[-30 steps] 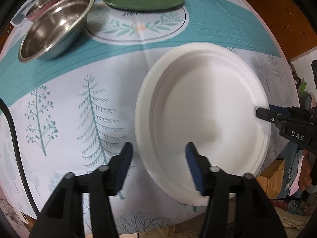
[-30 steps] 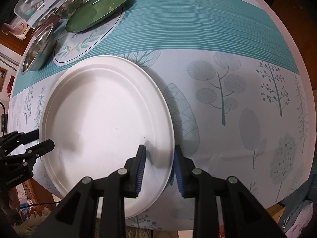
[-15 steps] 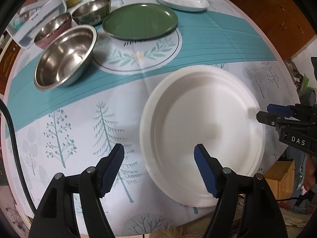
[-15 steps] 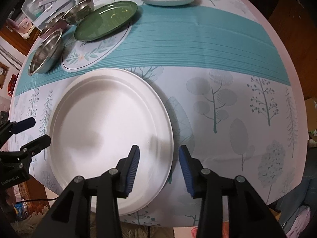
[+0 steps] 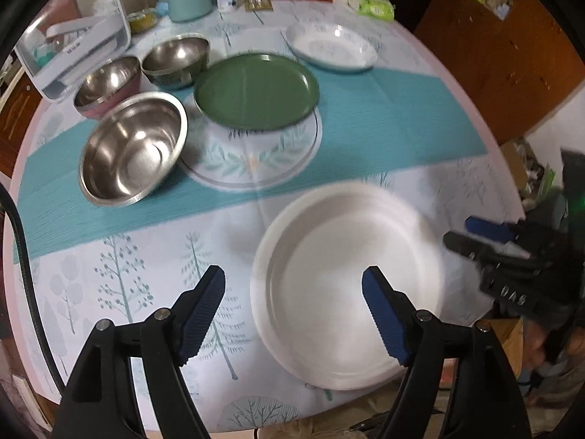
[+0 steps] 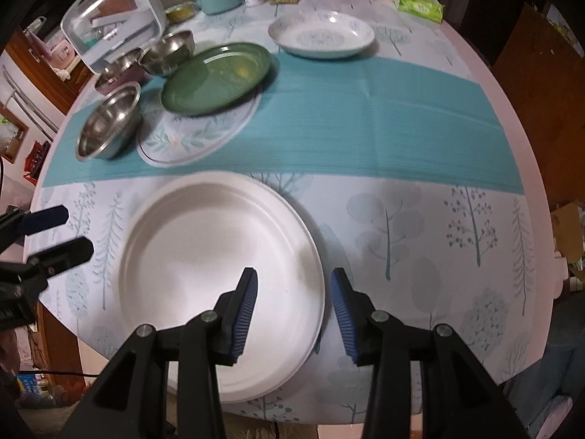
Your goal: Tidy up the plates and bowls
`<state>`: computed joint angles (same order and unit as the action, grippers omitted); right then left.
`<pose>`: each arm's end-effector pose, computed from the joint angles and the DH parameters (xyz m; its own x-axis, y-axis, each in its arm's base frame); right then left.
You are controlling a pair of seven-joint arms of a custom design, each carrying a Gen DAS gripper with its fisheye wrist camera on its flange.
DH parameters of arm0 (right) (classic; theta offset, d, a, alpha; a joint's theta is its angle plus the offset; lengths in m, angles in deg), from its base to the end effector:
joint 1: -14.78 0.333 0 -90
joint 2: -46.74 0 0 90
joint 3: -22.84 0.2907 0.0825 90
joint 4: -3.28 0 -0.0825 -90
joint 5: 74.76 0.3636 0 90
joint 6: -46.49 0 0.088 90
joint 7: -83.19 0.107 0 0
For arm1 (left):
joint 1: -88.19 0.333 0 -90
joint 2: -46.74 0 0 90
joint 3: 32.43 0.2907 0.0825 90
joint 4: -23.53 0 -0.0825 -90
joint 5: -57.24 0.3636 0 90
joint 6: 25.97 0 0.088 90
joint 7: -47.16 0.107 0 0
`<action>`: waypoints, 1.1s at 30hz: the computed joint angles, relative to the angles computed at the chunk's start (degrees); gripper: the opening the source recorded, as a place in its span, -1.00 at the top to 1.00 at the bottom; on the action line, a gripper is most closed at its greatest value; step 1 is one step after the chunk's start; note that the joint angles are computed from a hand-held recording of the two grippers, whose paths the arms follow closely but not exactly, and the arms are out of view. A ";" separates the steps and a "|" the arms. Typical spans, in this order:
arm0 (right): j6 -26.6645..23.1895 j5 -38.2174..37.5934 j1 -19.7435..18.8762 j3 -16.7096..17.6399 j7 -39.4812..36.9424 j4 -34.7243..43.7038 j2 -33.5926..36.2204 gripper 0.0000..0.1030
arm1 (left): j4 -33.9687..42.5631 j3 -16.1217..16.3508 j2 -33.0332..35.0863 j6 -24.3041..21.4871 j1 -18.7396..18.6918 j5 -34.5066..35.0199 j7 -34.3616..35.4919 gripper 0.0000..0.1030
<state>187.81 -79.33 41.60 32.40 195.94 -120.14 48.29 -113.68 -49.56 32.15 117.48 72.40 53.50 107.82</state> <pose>0.4430 0.3261 0.4029 0.2949 -0.9541 -0.0522 -0.9209 -0.2693 -0.2818 0.4004 -0.2625 0.4344 -0.0455 -0.9872 0.1529 -0.9501 -0.0046 -0.3121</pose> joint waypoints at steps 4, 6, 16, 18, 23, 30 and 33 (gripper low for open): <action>1.42 1.19 -0.05 0.03 -1.50 0.36 -0.35 0.19 | 1.03 -0.17 -1.77 -0.44 1.16 2.33 -1.21 -0.53; 2.07 1.49 -0.06 0.02 -2.06 0.55 -0.40 0.19 | 1.68 -0.10 -2.50 -0.79 1.81 3.22 -1.57 -0.55; 2.56 2.66 -0.88 -0.38 -6.22 5.43 2.40 0.19 | 7.54 -0.11 -0.46 -2.62 4.91 8.42 -3.55 -0.56; 2.48 2.42 -1.28 -0.55 -7.30 7.48 3.51 0.19 | 9.24 -0.09 1.39 -2.67 5.19 9.72 -4.04 -0.56; 0.95 3.74 -2.69 -0.75 -11.00 15.27 8.32 0.19 | 15.36 1.74 8.56 -1.58 5.36 10.14 -4.83 -0.56; -2.87 7.34 -4.83 -0.36 -15.01 31.45 19.59 0.19 | 24.97 5.68 20.19 0.83 5.61 0.09 0.36 -0.56; -4.95 8.24 -5.24 -0.03 -16.08 38.69 24.75 0.19 | 30.22 6.79 25.42 -1.09 6.65 -3.13 5.00 -0.56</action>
<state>182.87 -71.09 36.36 32.37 179.86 -81.45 73.04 -83.47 -42.77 57.57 116.39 79.05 50.37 112.81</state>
